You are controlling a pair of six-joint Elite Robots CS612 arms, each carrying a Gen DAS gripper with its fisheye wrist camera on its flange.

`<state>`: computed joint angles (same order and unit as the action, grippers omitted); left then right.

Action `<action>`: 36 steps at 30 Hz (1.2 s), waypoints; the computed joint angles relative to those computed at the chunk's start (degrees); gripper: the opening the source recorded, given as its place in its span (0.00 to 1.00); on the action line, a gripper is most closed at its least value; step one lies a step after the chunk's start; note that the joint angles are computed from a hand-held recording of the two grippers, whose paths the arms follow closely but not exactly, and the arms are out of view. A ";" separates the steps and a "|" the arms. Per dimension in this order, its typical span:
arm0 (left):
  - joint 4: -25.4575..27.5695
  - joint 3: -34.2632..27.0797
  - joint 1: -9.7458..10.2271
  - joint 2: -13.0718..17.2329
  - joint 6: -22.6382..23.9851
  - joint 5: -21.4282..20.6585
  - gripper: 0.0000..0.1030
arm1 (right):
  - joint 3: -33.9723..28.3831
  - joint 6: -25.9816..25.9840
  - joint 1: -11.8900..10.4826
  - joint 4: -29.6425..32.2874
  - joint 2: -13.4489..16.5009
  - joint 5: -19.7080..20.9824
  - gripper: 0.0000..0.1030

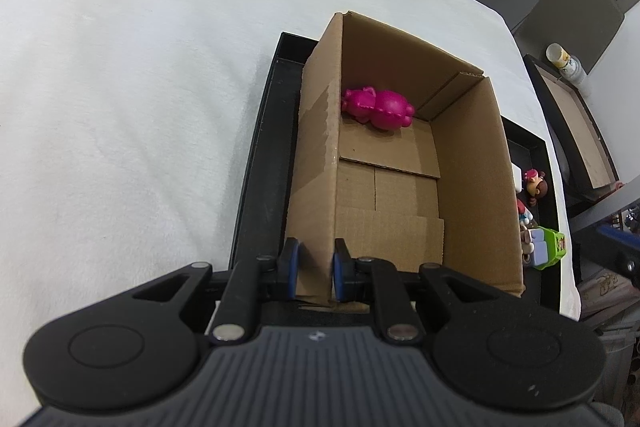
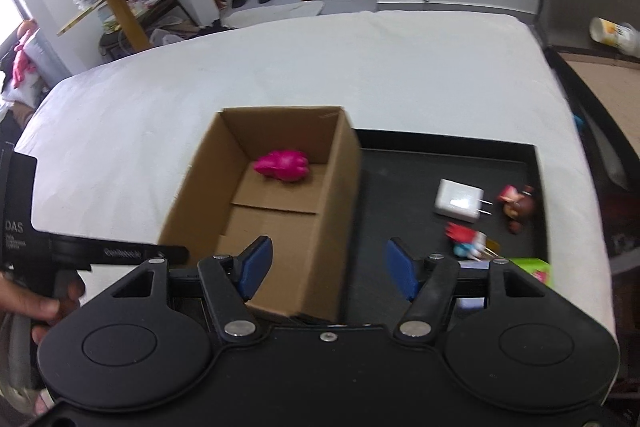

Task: Organize rigid objects
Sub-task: 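Open the right tool to drop the pink doll into the box, then move the right tool to the lavender block figure and grasp it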

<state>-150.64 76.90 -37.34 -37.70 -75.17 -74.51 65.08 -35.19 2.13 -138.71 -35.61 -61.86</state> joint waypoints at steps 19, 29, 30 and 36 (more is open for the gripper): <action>0.83 -0.18 -0.18 -0.05 -0.04 0.57 0.15 | -1.40 5.85 -2.67 -2.94 2.73 -5.90 0.63; 0.60 -0.06 -0.16 -0.02 0.13 0.52 0.15 | -4.61 6.70 -2.35 -1.43 5.72 -6.49 0.62; 0.54 -0.08 -0.16 0.01 0.10 0.48 0.15 | -5.01 6.92 -2.25 -1.03 6.00 -6.84 0.62; 0.52 -0.16 -0.16 0.11 0.11 0.37 0.15 | -6.31 6.55 -1.71 -0.70 7.06 -8.04 0.62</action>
<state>-150.12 76.74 -37.49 -37.59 -75.07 -74.14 58.78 -28.64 0.42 -139.41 -28.55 -69.90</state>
